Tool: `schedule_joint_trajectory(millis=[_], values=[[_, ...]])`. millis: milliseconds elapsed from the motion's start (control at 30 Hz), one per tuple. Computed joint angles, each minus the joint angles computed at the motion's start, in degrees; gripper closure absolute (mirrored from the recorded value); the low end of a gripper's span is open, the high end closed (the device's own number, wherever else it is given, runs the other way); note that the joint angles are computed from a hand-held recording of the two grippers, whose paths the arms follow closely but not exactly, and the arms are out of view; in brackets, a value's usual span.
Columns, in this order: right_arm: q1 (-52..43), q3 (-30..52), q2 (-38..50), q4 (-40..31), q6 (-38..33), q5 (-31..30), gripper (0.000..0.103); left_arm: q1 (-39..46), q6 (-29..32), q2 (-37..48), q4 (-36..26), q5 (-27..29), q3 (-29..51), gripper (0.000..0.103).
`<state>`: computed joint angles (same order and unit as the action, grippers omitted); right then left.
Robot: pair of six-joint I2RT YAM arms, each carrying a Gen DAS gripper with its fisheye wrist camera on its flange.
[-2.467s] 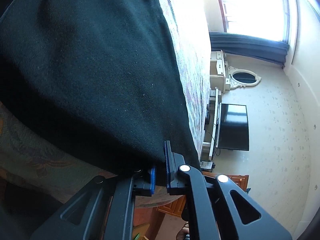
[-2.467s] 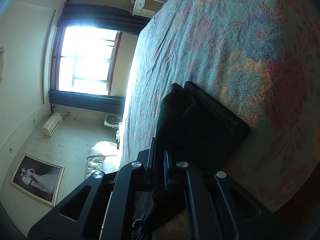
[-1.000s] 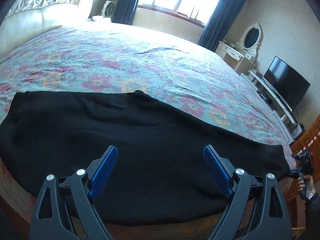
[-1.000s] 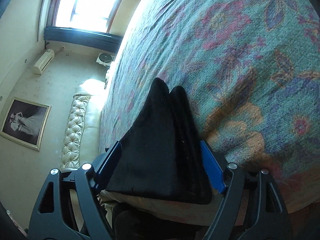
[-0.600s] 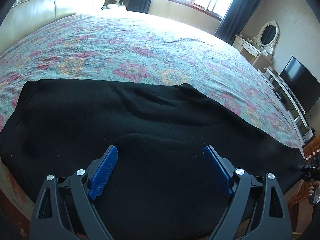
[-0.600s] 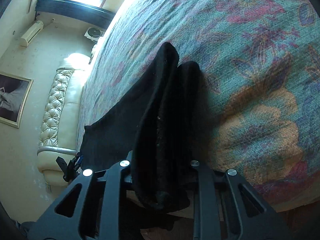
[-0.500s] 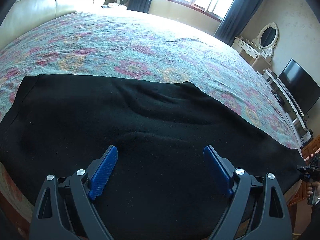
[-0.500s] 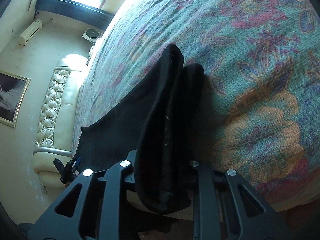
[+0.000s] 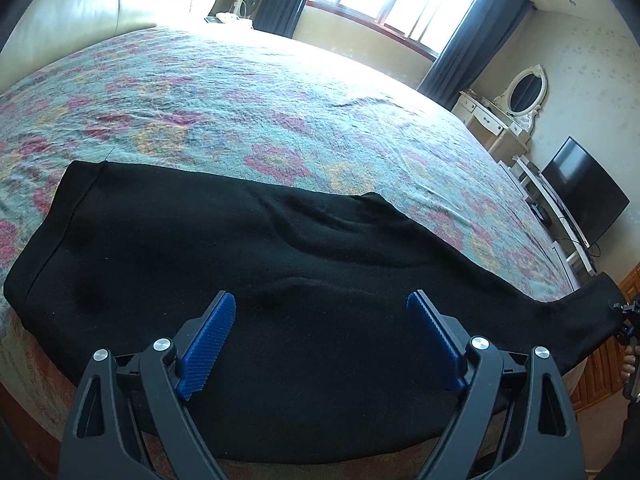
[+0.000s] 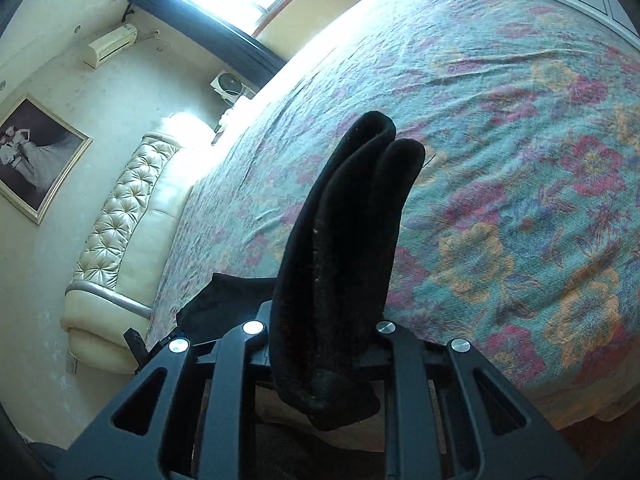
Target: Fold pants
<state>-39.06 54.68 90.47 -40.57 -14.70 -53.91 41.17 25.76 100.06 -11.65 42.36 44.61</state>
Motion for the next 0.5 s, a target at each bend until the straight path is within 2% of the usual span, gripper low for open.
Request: schedule_joint_trajectory(millis=[100, 167, 267, 367, 500], values=[[6.2, 0.04, -6.02, 1.64, 7.15, 0.99, 0.083, 1.34, 0.46, 0.13, -1.72, 1.86, 0.98, 0.016], [13.99, -0.8, -10.4, 6.78, 16.64, 3.87, 0.083, 1.75, 0.19, 0.28, -2.91, 2.83, 1.63, 0.016], [22.87, -0.17, -13.42, 10.44, 24.77, 8.03, 0.083, 1.78, 0.55, 0.51, -6.27, 4.06, 3.07, 0.017], [31.33, 0.29, -13.66, 14.52, 31.47, 12.65, 0.083, 1.5, 1.1, -0.16, -8.64, 4.42, 3.6, 0.016], [40.75, 2.06, -11.29, 17.11, 36.23, 18.78, 0.083, 1.49, 2.37, -1.53, -10.91, 5.39, 3.97, 0.016]])
